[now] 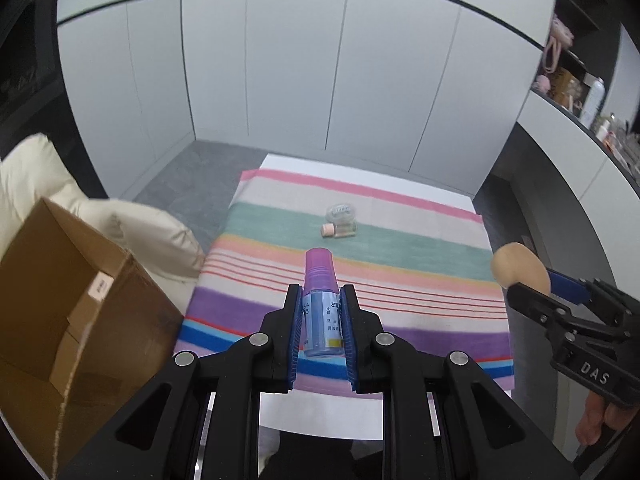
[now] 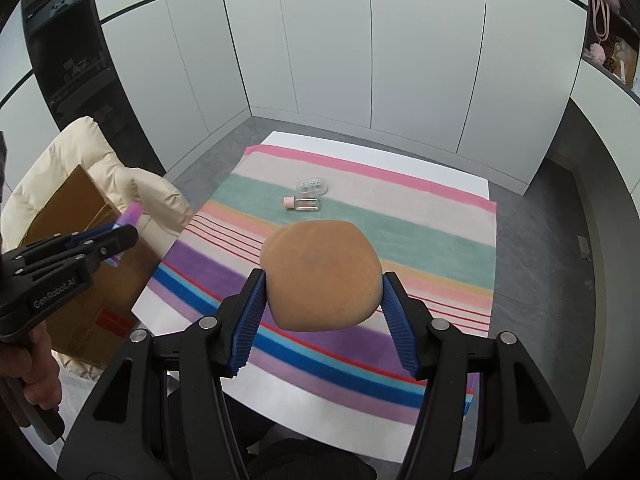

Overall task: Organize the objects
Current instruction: 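Carry the tan puff in the right tool and lipstick in the left tool to the box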

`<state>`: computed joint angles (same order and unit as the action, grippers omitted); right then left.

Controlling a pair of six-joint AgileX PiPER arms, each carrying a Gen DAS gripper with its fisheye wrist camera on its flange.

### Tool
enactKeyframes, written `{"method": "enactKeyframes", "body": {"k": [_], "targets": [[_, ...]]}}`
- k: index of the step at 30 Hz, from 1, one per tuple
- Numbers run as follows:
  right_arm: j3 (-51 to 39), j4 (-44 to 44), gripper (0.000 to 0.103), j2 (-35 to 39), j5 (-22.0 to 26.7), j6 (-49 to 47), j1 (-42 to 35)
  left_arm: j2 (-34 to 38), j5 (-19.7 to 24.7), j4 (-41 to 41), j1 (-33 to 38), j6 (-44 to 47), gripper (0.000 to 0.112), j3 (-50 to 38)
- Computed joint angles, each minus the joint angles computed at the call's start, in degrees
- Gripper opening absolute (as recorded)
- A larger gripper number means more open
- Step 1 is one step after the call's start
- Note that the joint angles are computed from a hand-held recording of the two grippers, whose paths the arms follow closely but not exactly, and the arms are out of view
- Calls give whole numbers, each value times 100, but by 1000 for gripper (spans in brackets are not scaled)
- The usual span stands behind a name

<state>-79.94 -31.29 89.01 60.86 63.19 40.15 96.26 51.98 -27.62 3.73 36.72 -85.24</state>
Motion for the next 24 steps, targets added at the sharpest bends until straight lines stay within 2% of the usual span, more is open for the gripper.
{"method": "enactKeyframes", "body": {"k": [2, 5, 7, 14, 24], "targets": [[-5, -27, 60, 7, -28, 25, 37, -58, 48, -198, 120, 234, 19, 81], [-326, -146, 60, 213, 278, 13, 61, 70, 165, -445, 306, 396, 19, 24], [-384, -105, 60, 271, 98, 9, -64, 104, 32, -410, 357, 423, 19, 65], [-838, 135, 60, 823, -24, -106, -238, 344, -95, -472, 611, 552, 19, -84], [-2173, 247, 60, 1890, 112, -626, 11, 583, 16, -589, 1244, 723, 19, -409]]}}
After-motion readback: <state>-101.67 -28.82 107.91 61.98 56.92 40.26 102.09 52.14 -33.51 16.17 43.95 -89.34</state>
